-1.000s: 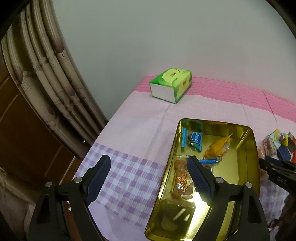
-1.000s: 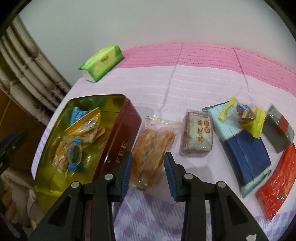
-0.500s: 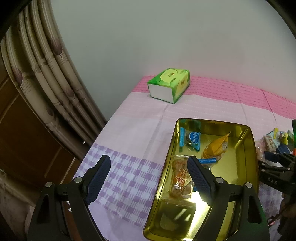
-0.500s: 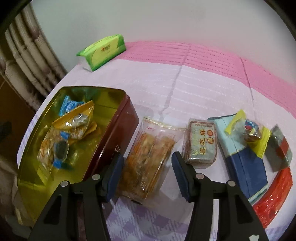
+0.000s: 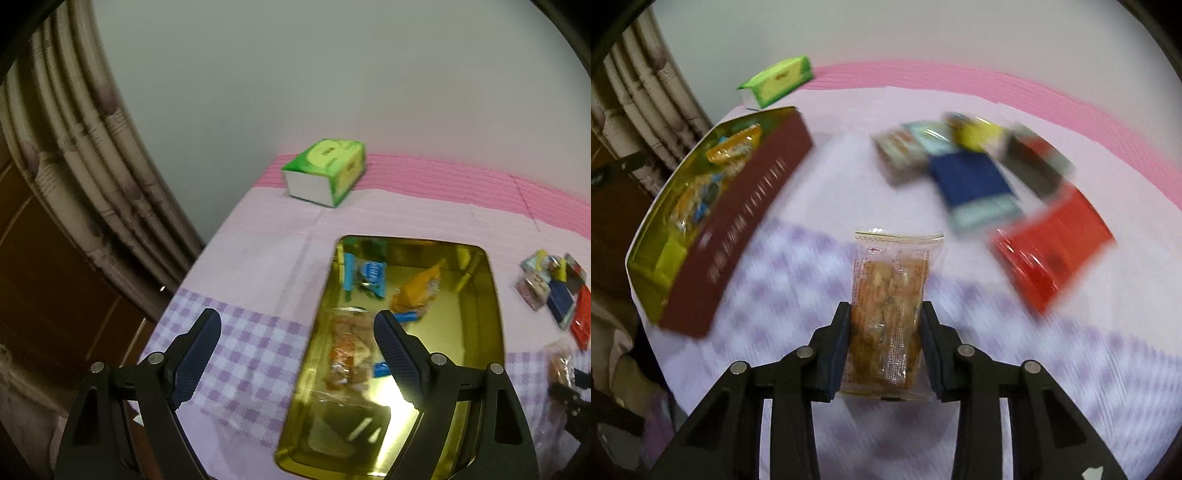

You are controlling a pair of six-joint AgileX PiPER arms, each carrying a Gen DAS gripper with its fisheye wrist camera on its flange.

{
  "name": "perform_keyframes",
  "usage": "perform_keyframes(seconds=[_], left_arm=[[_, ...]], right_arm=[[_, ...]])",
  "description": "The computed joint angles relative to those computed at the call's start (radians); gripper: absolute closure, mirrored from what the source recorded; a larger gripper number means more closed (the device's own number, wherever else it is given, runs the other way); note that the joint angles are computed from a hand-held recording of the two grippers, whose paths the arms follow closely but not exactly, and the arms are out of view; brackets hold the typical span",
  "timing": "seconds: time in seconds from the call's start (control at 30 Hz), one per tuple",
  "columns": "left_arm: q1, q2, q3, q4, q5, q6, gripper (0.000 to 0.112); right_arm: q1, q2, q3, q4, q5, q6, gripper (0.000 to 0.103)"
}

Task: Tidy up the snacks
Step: 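Grasp the clear bag of orange crackers with the right gripper and lift it, then grasp the square printed packet with the left gripper while the right gripper holds the crackers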

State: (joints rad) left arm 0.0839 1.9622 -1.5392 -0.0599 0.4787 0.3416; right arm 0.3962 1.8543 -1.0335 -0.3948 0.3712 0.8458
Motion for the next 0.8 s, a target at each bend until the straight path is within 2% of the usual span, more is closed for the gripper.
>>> perform_keyframes(seconds=[0.1,0.2,0.23,0.27,0.3,0.33,0.37,0.4,0.5,0.57,0.6,0.67,0.73,0.8], left_arm=[[-0.010,-0.029,0.041,-0.076,-0.021,0.099,0.027],[-0.002,-0.062,0.077,-0.265,-0.005,0.310,0.027],[-0.001,-0.069,0.085,-0.303,-0.001,0.353,0.027],[-0.001,-0.074,0.090,-0.340,0.007,0.395,0.027],[0.002,-0.079,0.097,-0.387,0.022,0.453,0.027],[0.000,-0.083,0.104,-0.402,0.024,0.475,0.027],[0.000,-0.090,0.116,-0.436,0.030,0.523,0.027],[-0.001,-0.097,0.127,-0.466,0.036,0.559,0.027],[0.027,-0.116,0.125,-0.622,0.178,0.732,0.027],[0.051,-0.117,0.094,-0.689,0.321,0.780,0.027],[0.053,-0.117,0.081,-0.696,0.367,0.776,0.027],[0.038,-0.096,0.012,-0.681,0.505,0.698,0.027],[0.002,-0.046,-0.076,-0.646,0.610,0.587,0.026],[-0.058,0.008,-0.159,-0.602,0.646,0.453,0.026]], right_arm=[[0.000,-0.053,0.077,-0.069,-0.002,0.081,0.067],[-0.005,-0.044,0.061,-0.060,0.000,0.087,0.049],[0.002,-0.045,0.066,-0.088,-0.004,0.112,0.049],[0.015,-0.033,0.053,-0.133,0.008,0.148,0.050],[0.031,-0.021,0.039,-0.179,0.030,0.184,0.056],[0.045,-0.015,0.031,-0.215,0.049,0.213,0.068],[0.050,-0.016,0.035,-0.240,0.055,0.235,0.068],[0.038,-0.034,0.060,-0.225,0.027,0.228,0.069],[0.021,-0.107,0.156,-0.320,-0.003,0.361,0.069],[-0.023,-0.197,0.258,-0.371,-0.046,0.443,0.069],[-0.049,-0.250,0.317,-0.430,-0.058,0.511,0.069],[-0.102,-0.338,0.412,-0.518,-0.061,0.599,0.069],[-0.182,-0.417,0.509,-0.604,-0.078,0.688,0.069],[-0.271,-0.499,0.597,-0.658,-0.125,0.721,0.069]])
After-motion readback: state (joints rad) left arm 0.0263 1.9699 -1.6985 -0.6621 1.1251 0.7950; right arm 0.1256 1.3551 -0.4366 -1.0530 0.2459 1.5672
